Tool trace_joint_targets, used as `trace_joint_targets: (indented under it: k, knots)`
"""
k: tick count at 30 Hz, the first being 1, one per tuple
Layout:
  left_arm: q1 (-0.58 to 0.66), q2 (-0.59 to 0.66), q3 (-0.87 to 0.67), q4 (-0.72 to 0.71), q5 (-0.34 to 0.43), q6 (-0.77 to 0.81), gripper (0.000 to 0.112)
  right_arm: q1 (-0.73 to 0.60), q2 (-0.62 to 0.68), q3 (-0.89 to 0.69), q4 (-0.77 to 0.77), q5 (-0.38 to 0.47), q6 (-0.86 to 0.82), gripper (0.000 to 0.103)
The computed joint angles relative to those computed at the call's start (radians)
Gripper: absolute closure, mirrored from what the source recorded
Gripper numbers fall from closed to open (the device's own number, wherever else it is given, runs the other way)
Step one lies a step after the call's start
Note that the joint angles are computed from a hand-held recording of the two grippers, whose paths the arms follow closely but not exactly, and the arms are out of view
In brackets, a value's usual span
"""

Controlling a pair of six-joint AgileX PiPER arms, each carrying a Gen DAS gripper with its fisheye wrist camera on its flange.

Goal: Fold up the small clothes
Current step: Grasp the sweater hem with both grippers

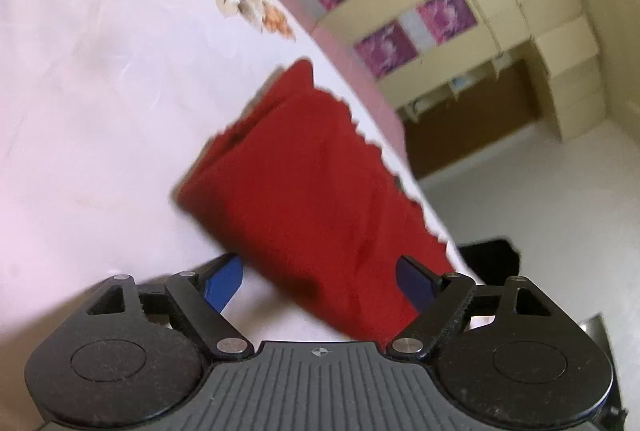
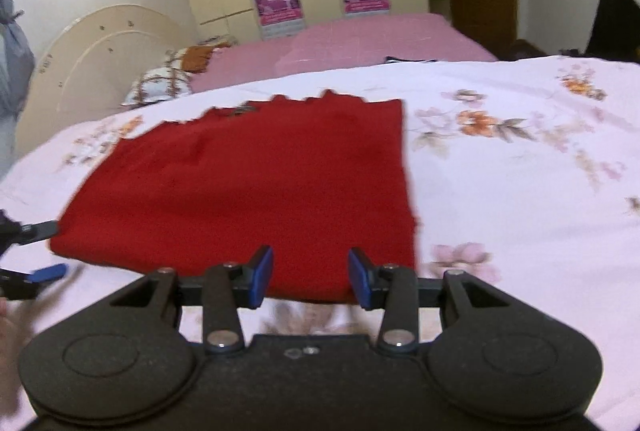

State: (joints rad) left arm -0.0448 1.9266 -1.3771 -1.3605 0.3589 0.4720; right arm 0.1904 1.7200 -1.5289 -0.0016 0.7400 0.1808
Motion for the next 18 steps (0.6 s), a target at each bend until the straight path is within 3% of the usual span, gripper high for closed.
trace_joint_targets:
  k: [2,4,6,8,11,16,18]
  knots:
    - [-0.009,0.042,-0.038,-0.072,-0.038,0.067,0.036,0.007,0.040,-0.040,0.041,0.001,-0.003,0.063]
    - [-0.015,0.091,-0.089,-0.090,-0.072,0.072,0.049,0.015,0.092,-0.095,0.073,0.004,-0.010,0.066]
    - [-0.009,0.140,-0.144,-0.061,-0.079,0.034,0.074,0.019,0.149,-0.160,0.109,0.014,-0.032,0.074]
    - [0.013,0.192,-0.202,-0.029,-0.057,-0.018,0.091,0.028,0.212,-0.235,0.126,0.023,-0.047,0.085]
    - [0.038,0.264,-0.285,-0.093,-0.005,0.019,0.094,0.046,0.335,-0.388,0.139,0.046,-0.071,0.090]
    - [0.041,0.344,-0.430,0.051,0.027,-0.102,0.094,0.087,0.513,-0.639,0.124,0.102,-0.077,0.094]
    - [0.046,0.355,-0.449,0.040,0.040,-0.086,0.097,0.099,0.581,-0.743,0.121,0.148,-0.078,0.095]
